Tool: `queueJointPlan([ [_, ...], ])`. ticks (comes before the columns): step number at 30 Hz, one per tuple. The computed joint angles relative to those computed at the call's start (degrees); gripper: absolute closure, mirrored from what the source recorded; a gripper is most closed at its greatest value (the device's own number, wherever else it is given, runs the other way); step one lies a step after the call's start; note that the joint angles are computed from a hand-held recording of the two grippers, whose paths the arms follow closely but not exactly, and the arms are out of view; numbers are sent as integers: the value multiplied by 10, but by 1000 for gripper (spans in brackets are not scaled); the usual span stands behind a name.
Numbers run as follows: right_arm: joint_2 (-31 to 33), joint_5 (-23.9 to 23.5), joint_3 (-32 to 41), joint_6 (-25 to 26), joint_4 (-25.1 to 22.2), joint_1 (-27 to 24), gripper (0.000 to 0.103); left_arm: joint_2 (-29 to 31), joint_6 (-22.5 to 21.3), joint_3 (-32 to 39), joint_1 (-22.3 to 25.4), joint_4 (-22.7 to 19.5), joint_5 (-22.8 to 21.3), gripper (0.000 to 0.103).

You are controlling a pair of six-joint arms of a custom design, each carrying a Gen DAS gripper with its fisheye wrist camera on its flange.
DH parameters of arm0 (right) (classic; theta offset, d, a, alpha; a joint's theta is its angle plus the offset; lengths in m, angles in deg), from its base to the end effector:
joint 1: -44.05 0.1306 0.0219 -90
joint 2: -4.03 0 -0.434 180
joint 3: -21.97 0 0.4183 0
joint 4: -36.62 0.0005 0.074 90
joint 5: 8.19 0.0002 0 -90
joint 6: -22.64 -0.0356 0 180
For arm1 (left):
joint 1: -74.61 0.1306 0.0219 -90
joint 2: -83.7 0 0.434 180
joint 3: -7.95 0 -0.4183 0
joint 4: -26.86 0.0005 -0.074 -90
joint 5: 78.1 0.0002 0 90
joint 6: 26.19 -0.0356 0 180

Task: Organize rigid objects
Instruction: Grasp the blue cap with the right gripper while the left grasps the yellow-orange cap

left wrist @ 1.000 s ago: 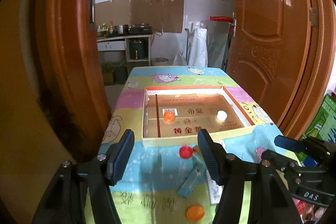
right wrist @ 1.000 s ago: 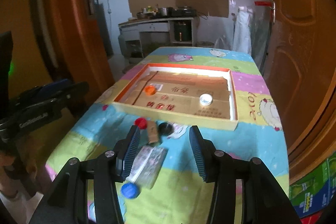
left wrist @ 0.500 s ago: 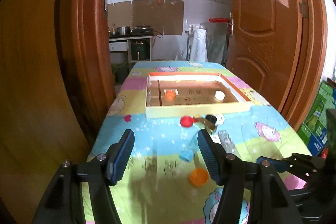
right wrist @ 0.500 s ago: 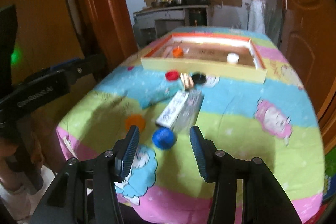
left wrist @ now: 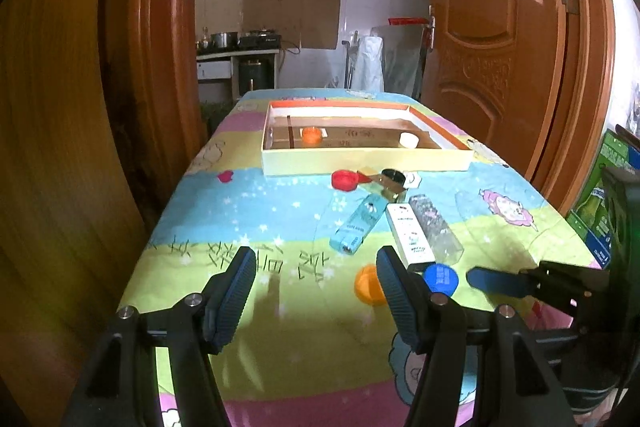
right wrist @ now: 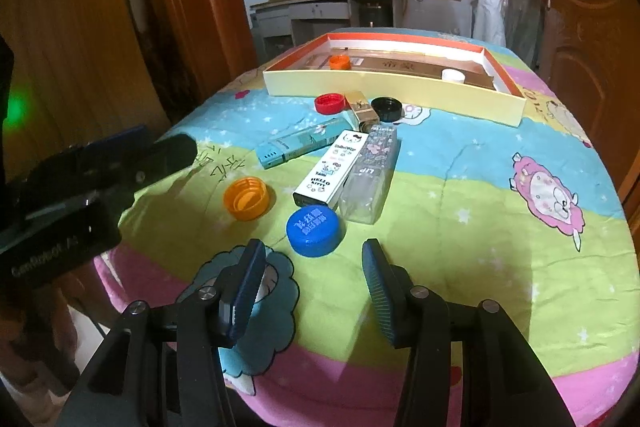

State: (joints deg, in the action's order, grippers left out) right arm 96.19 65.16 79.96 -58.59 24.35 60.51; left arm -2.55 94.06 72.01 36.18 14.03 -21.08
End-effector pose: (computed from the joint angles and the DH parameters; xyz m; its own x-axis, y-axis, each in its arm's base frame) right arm 0.4372 0.1393 0.2509 -0.6166 -0.3345 -0.7127 -0.5614 0.8215 0.1001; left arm 0.3957 -0.2898 0.2861 -0.5617 -0.0938 -0.8220 -0.0878 0.9947 -0.0535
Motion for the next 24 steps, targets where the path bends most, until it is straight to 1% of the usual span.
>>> queueJointPlan([
  [5, 7, 20, 4, 8, 12, 11, 51, -3, 7, -13, 4, 11, 7, 40],
  [9, 17, 49, 8, 18, 30, 25, 52, -3, 9, -18, 9, 13, 15, 40],
  [10, 18, 56, 7, 24, 34, 27, 60, -3, 9, -19, 10, 15, 19, 40],
  [13, 20, 71, 5, 35, 45, 33, 72, 2, 1, -19, 13, 22, 34, 40],
  [16, 17, 59, 3, 26, 42, 25, 72, 10, -13, -16, 12, 29, 54, 40],
  [17, 15, 60, 2, 25, 42, 23, 72, 14, -19, -13, 12, 29, 67, 40],
  [20, 4, 61, -10, 31, 47, 13, 72, 30, -32, 0, 9, 21, 82, 40],
  [24, -6, 41, -22, 27, 48, -9, 72, 57, -49, 27, 2, -1, 77, 40],
])
